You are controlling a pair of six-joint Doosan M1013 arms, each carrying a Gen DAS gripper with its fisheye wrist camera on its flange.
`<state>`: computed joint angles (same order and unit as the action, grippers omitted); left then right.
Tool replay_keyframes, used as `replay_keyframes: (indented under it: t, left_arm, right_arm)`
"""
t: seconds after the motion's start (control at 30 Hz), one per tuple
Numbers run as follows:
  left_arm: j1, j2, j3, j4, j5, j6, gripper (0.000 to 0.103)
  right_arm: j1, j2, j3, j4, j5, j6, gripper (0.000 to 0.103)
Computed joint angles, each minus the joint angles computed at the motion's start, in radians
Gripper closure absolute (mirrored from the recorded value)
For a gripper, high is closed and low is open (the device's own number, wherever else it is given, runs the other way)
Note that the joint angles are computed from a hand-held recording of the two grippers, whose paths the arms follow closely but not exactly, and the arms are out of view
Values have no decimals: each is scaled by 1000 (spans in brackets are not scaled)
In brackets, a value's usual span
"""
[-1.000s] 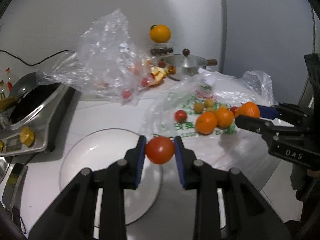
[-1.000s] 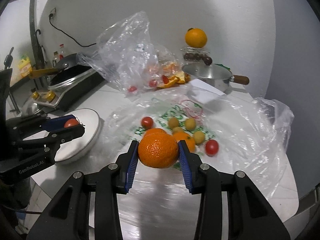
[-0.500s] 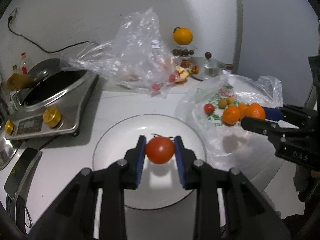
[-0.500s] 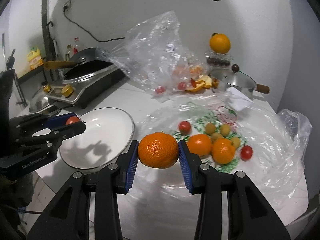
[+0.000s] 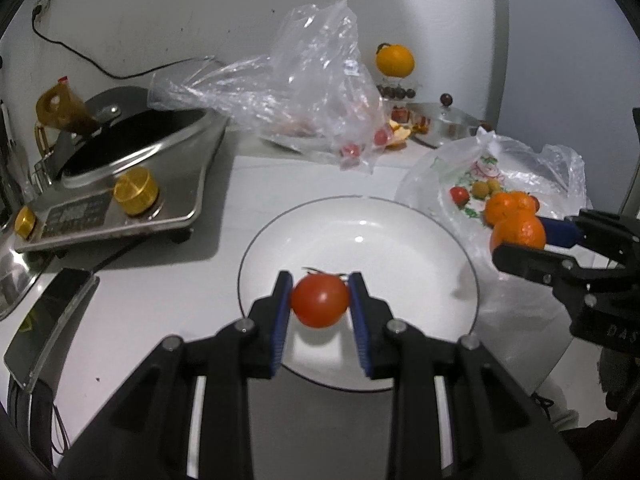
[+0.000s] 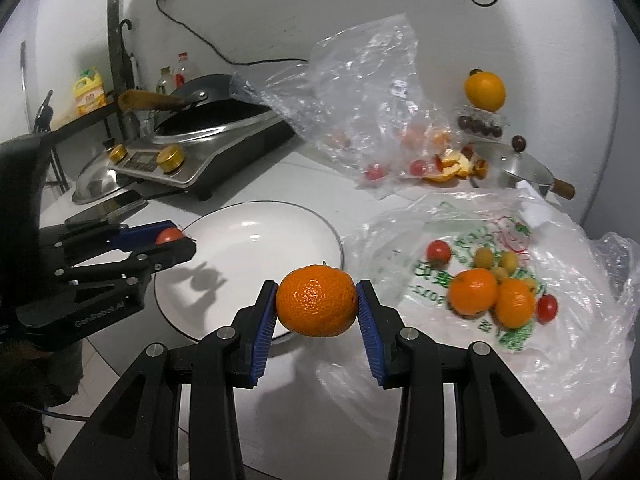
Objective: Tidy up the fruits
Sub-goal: 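Carry both fruits over the white plate and open both tools to release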
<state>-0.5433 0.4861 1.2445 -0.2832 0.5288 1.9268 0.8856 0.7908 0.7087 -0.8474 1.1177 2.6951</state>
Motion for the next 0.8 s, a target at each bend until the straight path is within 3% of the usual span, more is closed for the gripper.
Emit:
replay_keyframes:
  t: [0.27, 0.8]
  left_arm:
    - [9, 30, -32, 53, 41, -45, 74]
    - [34, 51, -66, -66, 102, 10, 70]
  right_arm:
    - [-5, 49, -77, 44, 3, -49, 61]
    - [-17, 117, -186, 130, -19, -134, 61]
